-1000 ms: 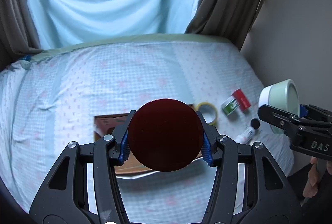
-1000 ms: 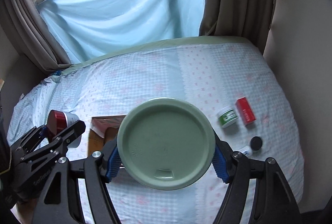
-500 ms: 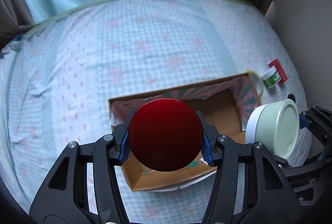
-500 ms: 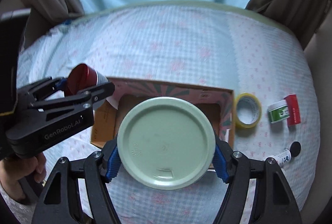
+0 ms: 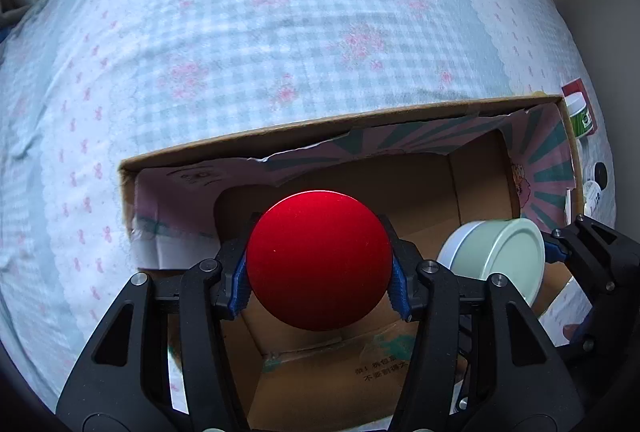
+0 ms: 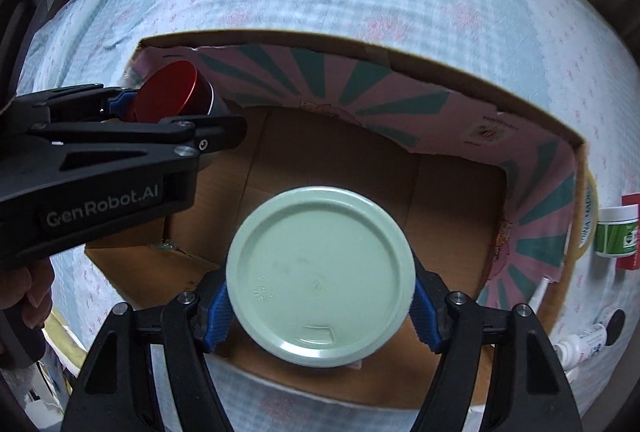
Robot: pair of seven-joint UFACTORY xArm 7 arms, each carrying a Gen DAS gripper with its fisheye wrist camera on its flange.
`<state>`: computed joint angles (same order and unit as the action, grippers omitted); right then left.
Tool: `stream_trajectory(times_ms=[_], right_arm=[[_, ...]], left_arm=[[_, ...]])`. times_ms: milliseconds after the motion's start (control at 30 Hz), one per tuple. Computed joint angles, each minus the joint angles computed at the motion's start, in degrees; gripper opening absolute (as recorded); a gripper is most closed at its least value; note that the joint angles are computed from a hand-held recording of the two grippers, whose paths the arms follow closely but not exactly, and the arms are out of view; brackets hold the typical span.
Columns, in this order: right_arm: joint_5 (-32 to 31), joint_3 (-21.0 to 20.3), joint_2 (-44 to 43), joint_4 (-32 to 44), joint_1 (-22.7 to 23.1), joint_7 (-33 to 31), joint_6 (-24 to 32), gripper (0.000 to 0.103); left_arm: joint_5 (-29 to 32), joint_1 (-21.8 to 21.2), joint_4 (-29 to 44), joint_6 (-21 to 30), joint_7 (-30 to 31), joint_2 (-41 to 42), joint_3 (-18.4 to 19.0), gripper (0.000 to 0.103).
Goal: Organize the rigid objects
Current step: 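Carry the red ball and green lid into the cardboard box and release both, then lift both tools out of the box and move toward the bottle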
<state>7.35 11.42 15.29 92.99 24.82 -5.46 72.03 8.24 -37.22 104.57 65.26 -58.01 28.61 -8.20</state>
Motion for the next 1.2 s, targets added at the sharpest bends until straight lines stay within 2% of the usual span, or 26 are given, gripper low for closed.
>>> stream_trajectory(times_ms=[67,100,133,167,233,333,567,967,1200], right_arm=[[0.88,-0.16,-0.99,-2.34,-0.38,0.37,-2.90,0.070],[1.93,-0.11,-1.42,-3.18,-0.70,0.58,-3.72,0.074],[3.27,-0.07,-1.59,-3.78,-1.17,0.50,-4.29,0.094],[3.84,-0.03,-1.83,-4.21,-1.37,0.48,-4.78,0.103],[3.43,0.01,-2.57,-5.17,-1.46,-0.23,-5.48,0.103],[2.63,-0.08,-3.68,-6.30,-1.53,-0.45,-4.95,0.103],[1.76,-0.35,-4.60,-5.78,-1.58,2.70,-1.93,0.103],[0.43,-0.26,-12.82,-4.96,-1.87,3.14,2.10,0.103],[-0.24,-0.58,-22.11,-6.51,-2.99,5.28,5.54,0.103]], left_arm=[[-0.37,0.14,2.21,1.75,0.66,1.43,-0.04,0.051],[-0.72,0.23,3.13,2.45,0.99,1.99,-0.06,0.057],[-0.88,0.24,3.19,2.16,0.97,1.95,0.03,0.092],[-0.73,0.13,2.72,1.62,0.57,1.51,0.24,0.102],[-1.06,0.25,0.38,-0.99,-0.84,-0.05,0.31,0.103],[-0.64,0.07,-0.33,-1.23,-2.54,-0.73,0.36,0.103],[2.40,-1.47,2.65,2.70,-3.22,-1.32,0.41,0.103],[11.26,-8.67,12.21,15.26,-8.36,-4.95,0.33,0.103],[17.45,-16.98,25.12,26.53,-11.62,-2.73,0.63,0.103]])
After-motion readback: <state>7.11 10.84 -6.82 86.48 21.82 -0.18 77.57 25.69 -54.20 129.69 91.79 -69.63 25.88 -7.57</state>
